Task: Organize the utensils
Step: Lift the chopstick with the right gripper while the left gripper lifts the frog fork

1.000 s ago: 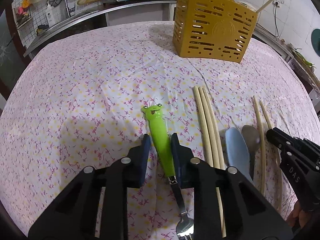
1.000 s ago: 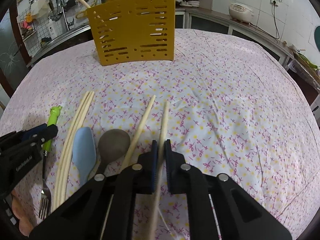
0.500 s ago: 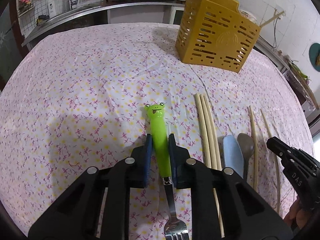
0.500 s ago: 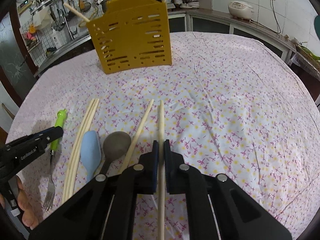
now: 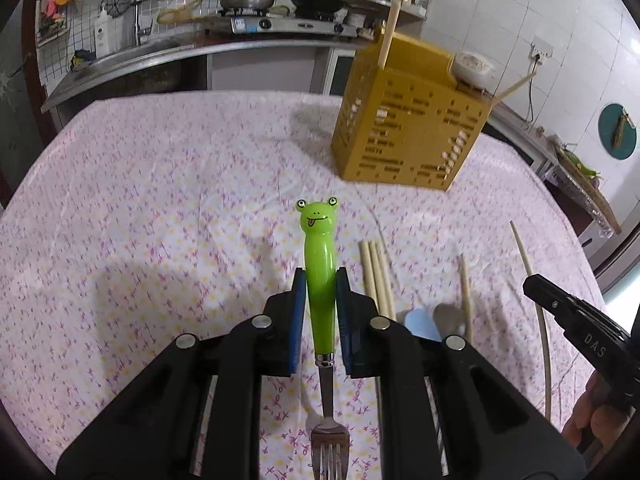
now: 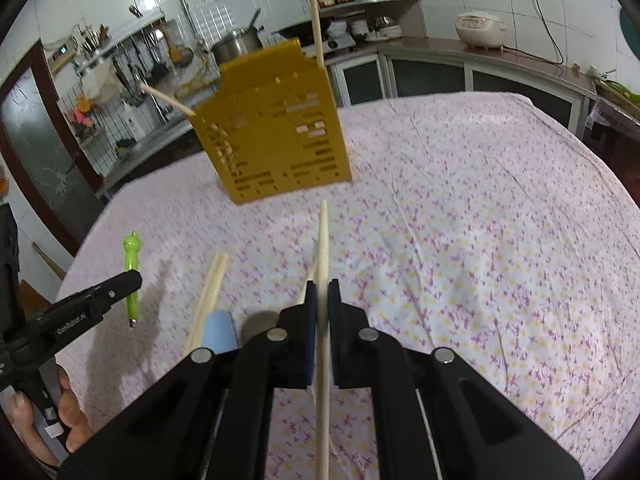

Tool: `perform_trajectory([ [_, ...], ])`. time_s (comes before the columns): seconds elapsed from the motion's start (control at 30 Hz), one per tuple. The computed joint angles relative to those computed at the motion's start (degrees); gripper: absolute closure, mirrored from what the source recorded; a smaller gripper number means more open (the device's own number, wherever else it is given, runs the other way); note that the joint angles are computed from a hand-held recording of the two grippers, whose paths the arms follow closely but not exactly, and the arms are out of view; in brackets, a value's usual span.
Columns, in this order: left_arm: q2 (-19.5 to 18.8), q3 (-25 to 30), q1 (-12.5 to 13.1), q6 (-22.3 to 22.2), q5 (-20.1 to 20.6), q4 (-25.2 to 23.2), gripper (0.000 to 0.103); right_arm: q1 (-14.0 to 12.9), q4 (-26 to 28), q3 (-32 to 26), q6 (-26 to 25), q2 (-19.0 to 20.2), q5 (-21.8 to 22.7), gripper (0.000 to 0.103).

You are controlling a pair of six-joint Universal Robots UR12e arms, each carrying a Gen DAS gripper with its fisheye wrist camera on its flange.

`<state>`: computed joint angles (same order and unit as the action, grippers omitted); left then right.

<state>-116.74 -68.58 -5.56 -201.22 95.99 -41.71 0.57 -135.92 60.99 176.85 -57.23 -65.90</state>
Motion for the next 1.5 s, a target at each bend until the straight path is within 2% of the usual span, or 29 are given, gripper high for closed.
perform_trajectory([
  [0.2,0.41,-0.29,-0.15,1.15,0.49,3.46,0.089,-0.39,-4.06,-0.17,1.86,0.29,2.4,0.097],
  [0.4,0.6,-0.07,0.02,1.54,-0.24,4.52,0.089,-0.33,-6.3,-0.85,2.22,1.01,3.01,0.097],
  [0.6,0.84,-0.47,0.06,1.93,-0.36,5.46,0.089,-0.69,-11.85,0.3,3.99,0.8,4.69,0.097],
  [0.9,1.2,-0.49,0.01,2.74,-0.72,6.85,0.089,-0.98,-14.37,0.37,4.65,0.85,6.1,0.097],
  [1.13,0.64,1.55,-0.03,4.2,-0.86,6.62,0.089,-1.27,-16.23,0.1,5.15,1.23,7.04,0.097],
  [1.27,0.13,2.81,-0.16,4.97,-0.7,6.88,0.089,-1.43,-19.11,-0.49,6.31,1.73,7.35,0.097],
  [1.5,-1.21,5.58,-0.51,5.96,-0.23,7.57,0.089,-1.5,-19.57,-2.91,7.12,3.16,7.91,0.097],
])
